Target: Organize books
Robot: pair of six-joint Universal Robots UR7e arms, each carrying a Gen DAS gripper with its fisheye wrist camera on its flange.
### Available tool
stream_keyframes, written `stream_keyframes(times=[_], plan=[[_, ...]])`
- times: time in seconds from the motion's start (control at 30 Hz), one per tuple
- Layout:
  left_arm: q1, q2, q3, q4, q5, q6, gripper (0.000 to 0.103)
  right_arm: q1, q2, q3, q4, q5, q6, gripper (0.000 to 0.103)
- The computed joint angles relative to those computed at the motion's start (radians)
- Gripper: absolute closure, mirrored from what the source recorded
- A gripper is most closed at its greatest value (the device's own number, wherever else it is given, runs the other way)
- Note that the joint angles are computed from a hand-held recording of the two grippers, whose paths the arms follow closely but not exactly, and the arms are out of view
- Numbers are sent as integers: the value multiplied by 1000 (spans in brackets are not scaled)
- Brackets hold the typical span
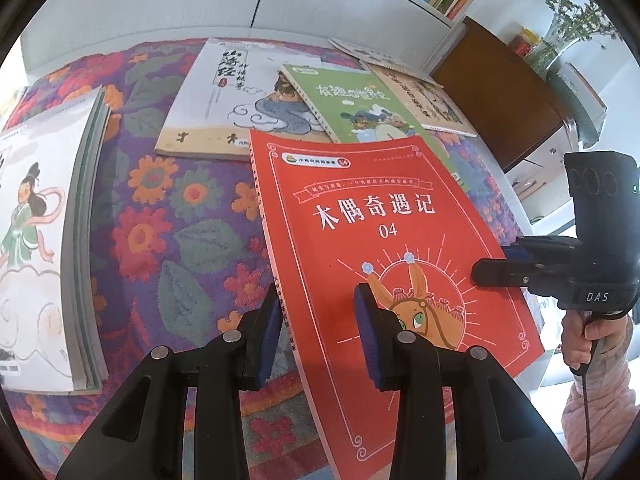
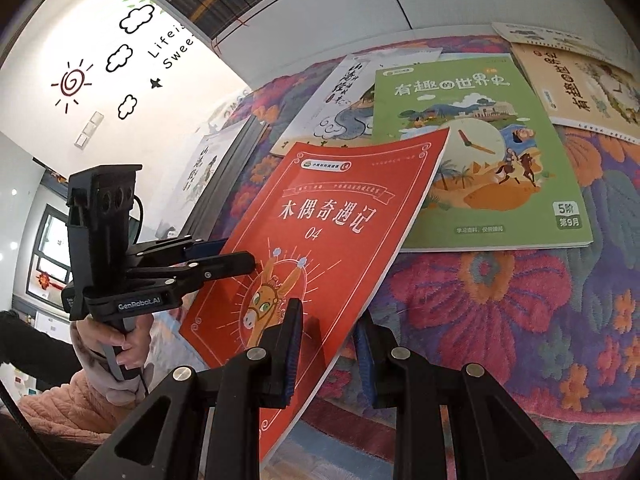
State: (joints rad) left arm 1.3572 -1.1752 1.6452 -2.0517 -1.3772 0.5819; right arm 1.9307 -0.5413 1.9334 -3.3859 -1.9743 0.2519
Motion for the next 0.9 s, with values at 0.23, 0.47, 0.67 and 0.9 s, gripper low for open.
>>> stream_keyframes(times=[0.23, 0.47, 0.67, 0.9], plan=[[-14, -8, -18, 2, -28, 1, 70, 26, -5, 13, -60, -14, -29, 78], [-18, -16, -43, -9, -54, 3, 70, 72, -14, -23, -39, -61, -67, 78], [-7, -18, -94, -8, -81, 3, 70, 105, -4, -101, 20, -94, -125, 78], [30, 1, -195, -5, -111, -8, 70, 137, 60, -256, 86, -118, -227, 78]])
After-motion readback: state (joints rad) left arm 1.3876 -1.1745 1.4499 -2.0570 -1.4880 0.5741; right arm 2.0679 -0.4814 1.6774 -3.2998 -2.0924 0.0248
